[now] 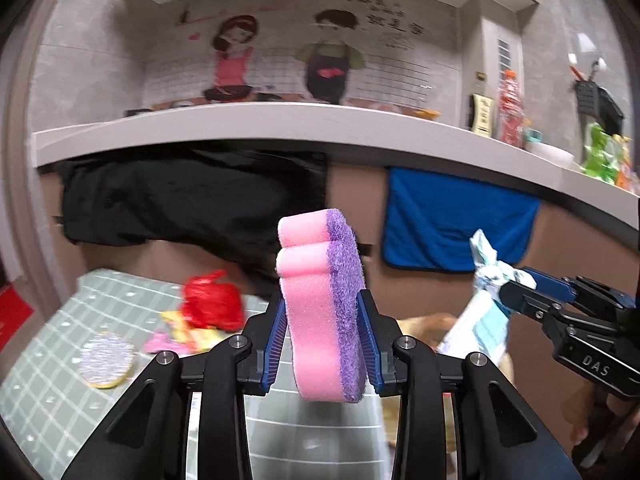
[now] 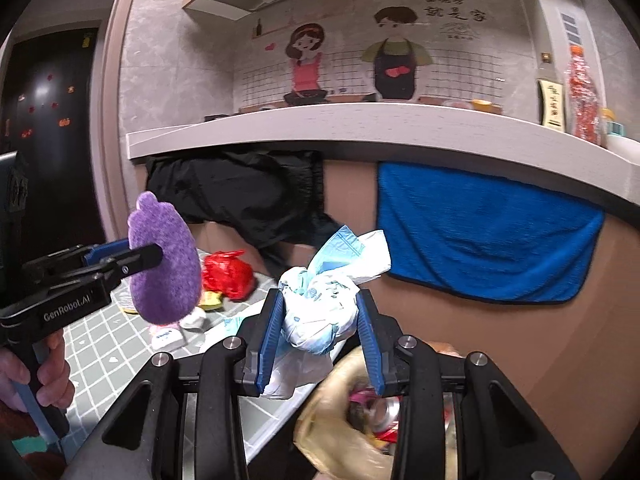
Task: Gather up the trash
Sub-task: 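Carry the sponge and tissue over the bin and release both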
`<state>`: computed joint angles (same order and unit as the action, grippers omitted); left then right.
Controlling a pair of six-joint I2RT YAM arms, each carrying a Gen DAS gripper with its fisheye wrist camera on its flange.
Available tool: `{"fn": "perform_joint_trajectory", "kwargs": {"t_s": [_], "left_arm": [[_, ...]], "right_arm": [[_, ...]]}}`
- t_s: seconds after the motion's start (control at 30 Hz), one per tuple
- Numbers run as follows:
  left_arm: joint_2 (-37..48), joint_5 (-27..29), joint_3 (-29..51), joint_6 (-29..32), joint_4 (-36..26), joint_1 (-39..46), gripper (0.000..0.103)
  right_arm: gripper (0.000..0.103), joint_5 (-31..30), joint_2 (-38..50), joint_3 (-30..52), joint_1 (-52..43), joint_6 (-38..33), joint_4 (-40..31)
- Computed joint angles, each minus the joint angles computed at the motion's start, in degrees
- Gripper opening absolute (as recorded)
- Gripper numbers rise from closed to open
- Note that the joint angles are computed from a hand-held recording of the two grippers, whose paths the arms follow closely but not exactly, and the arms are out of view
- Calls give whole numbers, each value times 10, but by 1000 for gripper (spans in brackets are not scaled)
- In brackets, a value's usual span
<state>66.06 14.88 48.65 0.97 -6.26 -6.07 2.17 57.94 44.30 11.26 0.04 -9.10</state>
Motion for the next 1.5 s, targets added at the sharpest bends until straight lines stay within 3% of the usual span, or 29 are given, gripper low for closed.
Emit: {"fn": "perform_joint_trajectory", "kwargs": {"t_s": [0.4, 1.03, 1.37, 1.5], "left_arm": [[105, -36, 20, -24, 69, -139, 35], [193, -41, 53, -23, 101, -167, 34], [252, -5, 95, -33, 84, -161, 34], [312, 63, 162, -12, 23, -154, 39]], "right_arm": [[35, -77, -16, -32, -163, -29, 4], [35, -129, 57, -39, -237, -21, 57], [35, -134, 97, -37, -245, -19, 76], [37, -156, 123, -27, -259, -9, 81]]}}
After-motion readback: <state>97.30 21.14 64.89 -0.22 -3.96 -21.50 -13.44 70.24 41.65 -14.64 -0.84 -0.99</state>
